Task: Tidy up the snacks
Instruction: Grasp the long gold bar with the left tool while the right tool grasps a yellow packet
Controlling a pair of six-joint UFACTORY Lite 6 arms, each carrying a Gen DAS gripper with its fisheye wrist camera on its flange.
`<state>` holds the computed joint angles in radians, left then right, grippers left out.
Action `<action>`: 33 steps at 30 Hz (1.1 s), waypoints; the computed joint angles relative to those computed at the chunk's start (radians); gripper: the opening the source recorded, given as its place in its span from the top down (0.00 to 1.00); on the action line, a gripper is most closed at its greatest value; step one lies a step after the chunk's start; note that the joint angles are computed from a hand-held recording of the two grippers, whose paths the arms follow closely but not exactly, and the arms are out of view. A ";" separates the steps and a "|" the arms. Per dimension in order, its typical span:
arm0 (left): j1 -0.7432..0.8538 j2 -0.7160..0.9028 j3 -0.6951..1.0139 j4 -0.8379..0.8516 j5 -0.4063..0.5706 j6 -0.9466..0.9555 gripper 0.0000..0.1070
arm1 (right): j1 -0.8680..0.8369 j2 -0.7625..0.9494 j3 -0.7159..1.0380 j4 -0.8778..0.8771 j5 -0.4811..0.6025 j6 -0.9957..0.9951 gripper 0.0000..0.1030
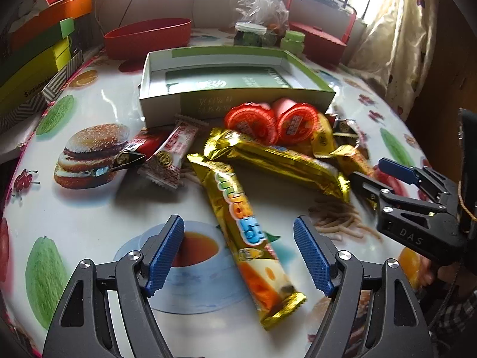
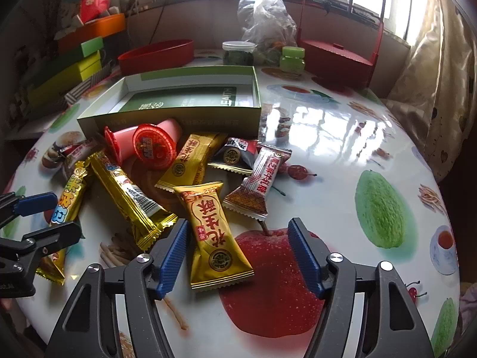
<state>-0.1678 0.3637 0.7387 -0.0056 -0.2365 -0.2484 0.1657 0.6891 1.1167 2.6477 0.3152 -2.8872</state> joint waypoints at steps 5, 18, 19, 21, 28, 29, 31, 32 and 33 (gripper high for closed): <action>0.021 0.002 -0.003 0.001 -0.015 0.012 0.36 | 0.005 -0.003 -0.010 -0.032 0.010 0.033 0.47; 0.069 0.017 0.014 0.153 -0.032 -0.091 0.71 | 0.021 -0.024 -0.039 -0.060 0.024 0.098 0.74; 0.074 0.017 0.014 0.176 -0.034 -0.111 0.71 | 0.022 -0.024 -0.039 -0.057 0.023 0.098 0.75; 0.079 0.020 0.019 0.220 -0.035 -0.147 0.76 | 0.020 -0.025 -0.041 -0.062 0.025 0.110 0.76; 0.093 -0.009 0.003 0.260 -0.043 -0.178 0.77 | 0.009 -0.055 -0.064 -0.101 0.040 0.152 0.80; 0.096 -0.016 0.000 0.268 -0.043 -0.184 0.77 | 0.006 -0.063 -0.068 -0.121 0.041 0.172 0.80; 0.100 -0.031 -0.007 0.280 -0.045 -0.195 0.77 | 0.002 -0.079 -0.073 -0.139 0.046 0.192 0.80; 0.102 -0.040 -0.012 0.287 -0.049 -0.201 0.77 | 0.003 -0.089 -0.078 -0.135 0.047 0.187 0.80; 0.105 -0.048 -0.015 0.299 -0.049 -0.214 0.77 | 0.003 -0.097 -0.080 -0.139 0.047 0.191 0.80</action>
<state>-0.0629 0.3152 0.7238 0.2933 -0.2854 -0.4622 0.1683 0.5924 1.0364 2.5090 0.3621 -2.6963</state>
